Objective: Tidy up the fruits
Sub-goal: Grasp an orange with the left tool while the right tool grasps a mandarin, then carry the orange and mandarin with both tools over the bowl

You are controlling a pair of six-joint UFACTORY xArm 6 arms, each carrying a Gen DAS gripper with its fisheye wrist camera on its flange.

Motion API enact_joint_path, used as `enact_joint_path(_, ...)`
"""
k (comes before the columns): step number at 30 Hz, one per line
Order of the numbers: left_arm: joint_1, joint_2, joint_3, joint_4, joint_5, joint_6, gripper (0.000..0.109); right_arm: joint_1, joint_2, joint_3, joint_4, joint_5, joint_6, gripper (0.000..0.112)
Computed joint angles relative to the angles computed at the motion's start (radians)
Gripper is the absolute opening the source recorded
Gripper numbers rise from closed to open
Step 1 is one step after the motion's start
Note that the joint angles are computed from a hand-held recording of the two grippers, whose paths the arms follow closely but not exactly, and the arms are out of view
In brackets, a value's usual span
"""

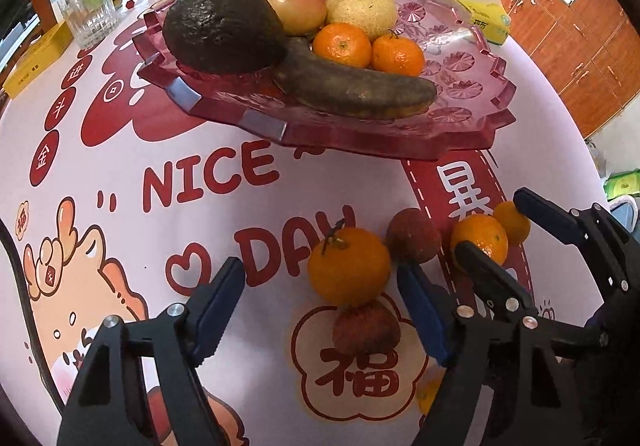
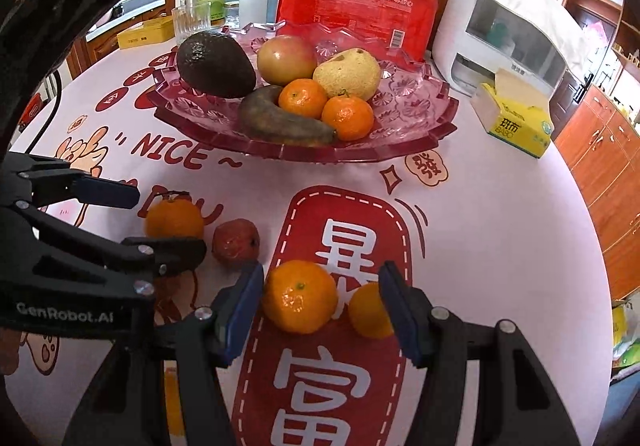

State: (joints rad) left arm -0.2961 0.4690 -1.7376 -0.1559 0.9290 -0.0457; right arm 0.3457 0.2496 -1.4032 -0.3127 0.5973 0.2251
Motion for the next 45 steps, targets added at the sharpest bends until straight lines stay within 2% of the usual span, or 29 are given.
enact_joint_path(5, -0.003, 0.009, -0.002, -0.007, -0.012, -0.007, 0.073, 0.002, -0.003, 0.006, -0.005, -0.004, -0.019, 0.061)
enact_joint_path(8, -0.005, 0.01, 0.006, -0.029, -0.028, -0.003, 0.067, 0.002, -0.006, 0.012, -0.013, -0.008, -0.017, 0.063)
enact_joint_path(13, -0.011, 0.015, 0.002, -0.067, -0.037, 0.03, 0.038, 0.01, -0.008, 0.022, -0.078, -0.003, 0.012, 0.068)
enact_joint_path(17, -0.016, 0.009, 0.015, -0.078, -0.05, 0.034, 0.038, 0.014, -0.016, 0.039, -0.135, -0.012, 0.05, 0.068)
enact_joint_path(18, -0.016, 0.002, 0.026, -0.081, -0.059, 0.033, 0.037, 0.016, -0.018, 0.044, -0.155, -0.014, 0.06, 0.064)
enact_joint_path(19, -0.016, -0.006, 0.036, -0.081, -0.065, 0.032, 0.037, 0.017, -0.022, 0.051, -0.158, -0.028, 0.057, 0.052)
enact_joint_path(21, -0.015, -0.034, 0.071, -0.088, -0.095, 0.033, 0.037, 0.022, -0.028, 0.058, -0.122, -0.033, 0.016, 0.039)
enact_joint_path(28, -0.018, -0.142, 0.171, -0.051, -0.17, 0.037, 0.037, 0.023, -0.099, 0.14, -0.147, -0.116, 0.071, 0.038)
enact_joint_path(31, -0.016, -0.179, 0.197, -0.042, -0.175, 0.036, 0.037, 0.026, -0.139, 0.17, -0.162, -0.152, 0.087, 0.038)
enact_joint_path(37, -0.011, -0.253, 0.23, -0.03, -0.151, 0.026, 0.037, 0.031, -0.192, 0.184, -0.148, -0.164, 0.09, 0.038)
enact_joint_path(40, -0.005, -0.278, 0.216, -0.031, -0.121, 0.026, 0.037, 0.035, -0.214, 0.176, -0.092, -0.15, 0.052, 0.038)
enact_joint_path(45, 0.009, -0.274, 0.084, 0.038, -0.054, 0.009, 0.037, 0.035, -0.234, 0.101, 0.008, -0.102, -0.026, 0.038)
